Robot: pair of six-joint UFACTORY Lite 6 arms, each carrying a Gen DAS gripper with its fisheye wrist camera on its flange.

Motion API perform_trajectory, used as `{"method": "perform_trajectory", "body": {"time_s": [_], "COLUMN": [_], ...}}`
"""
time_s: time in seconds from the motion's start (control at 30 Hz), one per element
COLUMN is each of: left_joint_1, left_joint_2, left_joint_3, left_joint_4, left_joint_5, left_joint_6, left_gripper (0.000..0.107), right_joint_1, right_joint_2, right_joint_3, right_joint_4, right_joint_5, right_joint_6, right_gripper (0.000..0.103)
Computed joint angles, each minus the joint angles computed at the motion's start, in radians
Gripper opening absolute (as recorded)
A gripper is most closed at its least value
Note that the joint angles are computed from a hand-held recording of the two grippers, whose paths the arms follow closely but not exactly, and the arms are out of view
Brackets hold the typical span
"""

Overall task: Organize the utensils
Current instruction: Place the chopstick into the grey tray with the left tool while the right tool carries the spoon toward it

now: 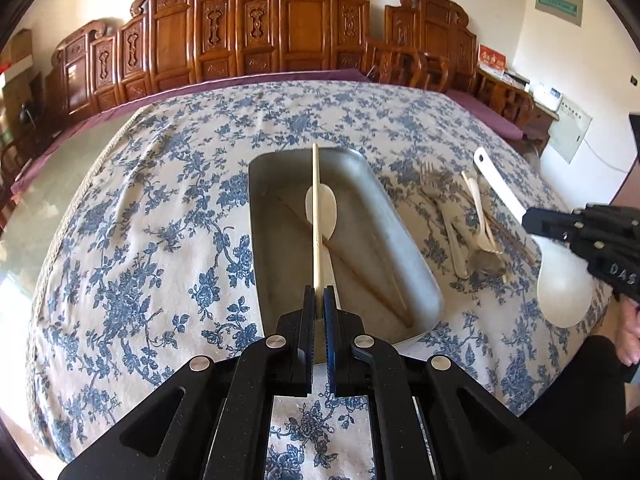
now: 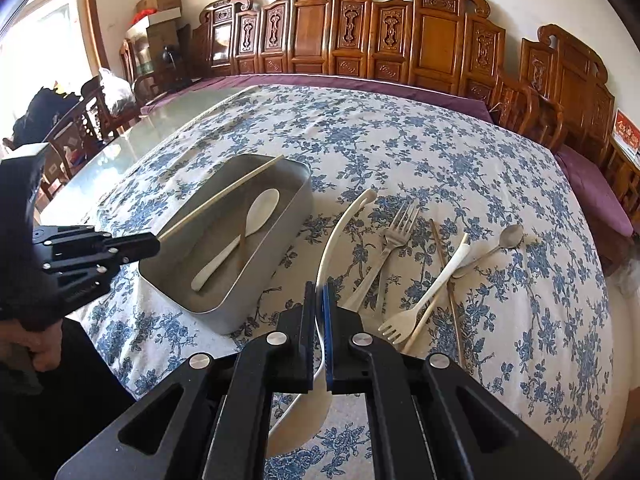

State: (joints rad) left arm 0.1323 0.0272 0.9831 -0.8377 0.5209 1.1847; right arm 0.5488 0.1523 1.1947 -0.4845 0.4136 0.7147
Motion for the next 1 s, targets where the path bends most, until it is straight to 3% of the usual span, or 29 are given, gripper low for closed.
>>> {"method": "perform_trajectory", "body": {"time_s": [0.47,1.0], "left_joint_1": [-0.016,0.084], "left_joint_2": [0.054,0.061], "left_joint_3": [0.019,0.105], "left_joint_4": [0.078,-0.008], "left_joint_5": [0.014,0.069], "left_joint_6": [-0.048,-0.013], "left_gripper": [0.003,0.011], "right_joint_1": [0.061,0.087], "right_joint_2": [0.06,0.254], "right_joint_3": [0.097,0.342], "right_joint_4": [-0.019,0.062], "right_joint_5": [0.058,0.081], "right_joint_6": [0.027,-0.05], "right_gripper": [0.005,0.005]}}
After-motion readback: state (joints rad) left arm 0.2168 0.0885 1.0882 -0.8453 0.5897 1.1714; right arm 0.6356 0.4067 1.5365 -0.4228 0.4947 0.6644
